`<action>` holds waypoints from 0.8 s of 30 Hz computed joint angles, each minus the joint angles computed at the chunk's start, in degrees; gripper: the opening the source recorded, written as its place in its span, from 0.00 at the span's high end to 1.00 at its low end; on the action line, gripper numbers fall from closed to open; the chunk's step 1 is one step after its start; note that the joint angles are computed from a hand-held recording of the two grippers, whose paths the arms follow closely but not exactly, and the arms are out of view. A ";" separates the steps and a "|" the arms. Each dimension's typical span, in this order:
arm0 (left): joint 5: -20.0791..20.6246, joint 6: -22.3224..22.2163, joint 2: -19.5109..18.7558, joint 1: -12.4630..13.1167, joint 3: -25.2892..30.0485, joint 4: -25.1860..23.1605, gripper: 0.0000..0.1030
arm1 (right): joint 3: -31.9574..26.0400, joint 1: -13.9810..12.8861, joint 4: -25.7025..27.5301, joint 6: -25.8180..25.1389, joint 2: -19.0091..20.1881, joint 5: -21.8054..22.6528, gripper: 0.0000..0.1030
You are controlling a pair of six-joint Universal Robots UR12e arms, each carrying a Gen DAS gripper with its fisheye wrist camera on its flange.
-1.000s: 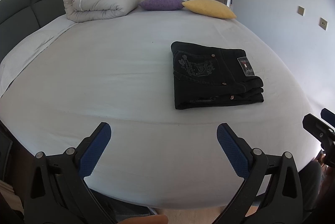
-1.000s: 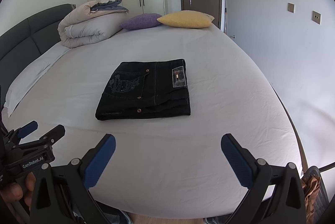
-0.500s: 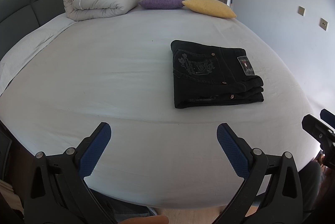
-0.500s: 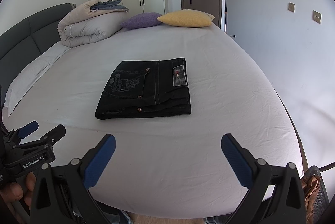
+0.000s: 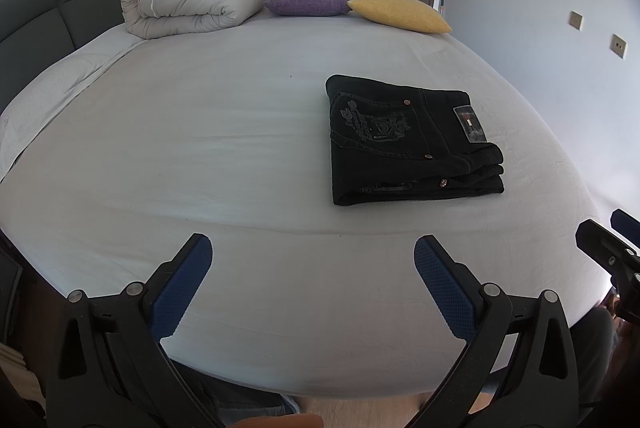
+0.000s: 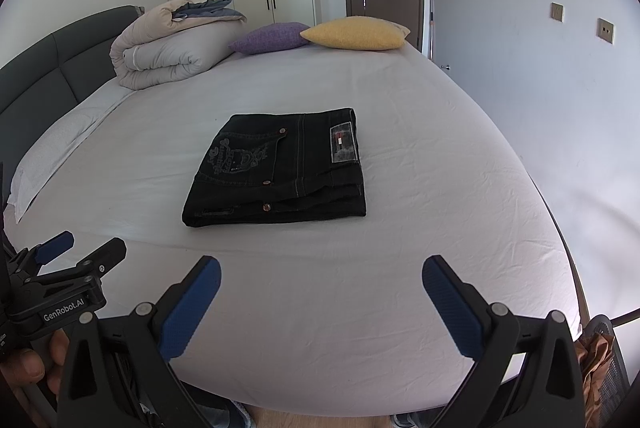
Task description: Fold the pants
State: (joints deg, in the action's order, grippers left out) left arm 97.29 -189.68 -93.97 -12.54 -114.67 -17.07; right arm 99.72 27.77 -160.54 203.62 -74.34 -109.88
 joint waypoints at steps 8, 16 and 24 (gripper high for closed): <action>-0.06 0.02 -0.03 -0.03 -0.06 -0.08 0.00 | 0.15 0.08 -0.19 0.07 0.06 -0.04 0.00; -0.39 -0.04 -0.06 -0.01 -0.15 -0.11 0.00 | 0.10 -0.01 0.02 0.02 -0.01 0.13 0.00; -1.08 0.20 -0.05 0.20 -0.24 -0.36 0.00 | 0.36 0.26 -0.16 0.26 0.10 0.05 0.00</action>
State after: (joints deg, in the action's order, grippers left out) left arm 96.21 -189.47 -94.02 -12.35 -114.92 -17.42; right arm 100.08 28.03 -160.70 203.88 -74.24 -109.83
